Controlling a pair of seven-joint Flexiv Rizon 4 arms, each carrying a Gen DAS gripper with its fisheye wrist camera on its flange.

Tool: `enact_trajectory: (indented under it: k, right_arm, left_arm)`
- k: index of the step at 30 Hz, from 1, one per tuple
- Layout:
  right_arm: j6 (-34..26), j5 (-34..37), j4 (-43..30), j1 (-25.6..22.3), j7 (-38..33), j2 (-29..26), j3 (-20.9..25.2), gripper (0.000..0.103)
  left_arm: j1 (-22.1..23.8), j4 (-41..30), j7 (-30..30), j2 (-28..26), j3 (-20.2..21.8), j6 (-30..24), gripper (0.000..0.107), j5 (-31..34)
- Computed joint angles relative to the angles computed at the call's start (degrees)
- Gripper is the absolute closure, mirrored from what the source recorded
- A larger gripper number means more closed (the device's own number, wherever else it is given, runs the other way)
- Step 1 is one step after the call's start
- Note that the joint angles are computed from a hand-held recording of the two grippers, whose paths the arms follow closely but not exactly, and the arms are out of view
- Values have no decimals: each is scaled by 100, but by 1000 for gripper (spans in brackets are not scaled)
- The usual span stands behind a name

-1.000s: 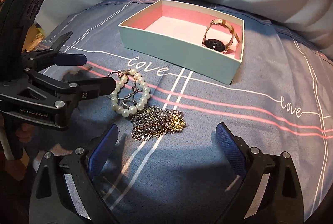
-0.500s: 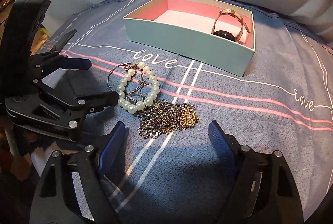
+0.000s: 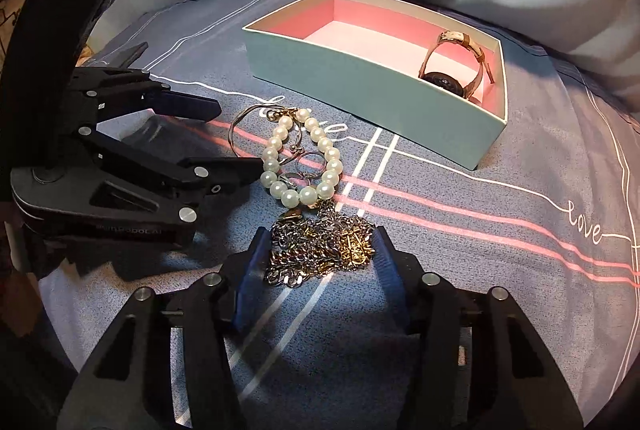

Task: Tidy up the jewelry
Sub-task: 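Move the right tool back to the jewelry pile and grasp the gold ring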

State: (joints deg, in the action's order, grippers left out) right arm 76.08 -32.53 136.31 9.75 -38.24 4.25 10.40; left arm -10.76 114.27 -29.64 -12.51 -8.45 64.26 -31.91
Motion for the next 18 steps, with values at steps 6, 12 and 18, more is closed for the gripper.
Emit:
enact_trajectory:
  k: [6, 12, 18]
  right_arm:
    - [24, 106, 33, 9, -54, 46, 15, 78]
    - [39, -163, 88, -85, 132, 211, 57, 84]
    - [212, -520, 114, -300, 351, 473, 124, 88]
  left_arm:
    - [-21, -84, -159, -31, 9, -19, 65, 46]
    - [-5, -135, -390, -3, 67, -155, 70, 146]
    - [13, -88, -407, 68, 70, -207, 70, 118]
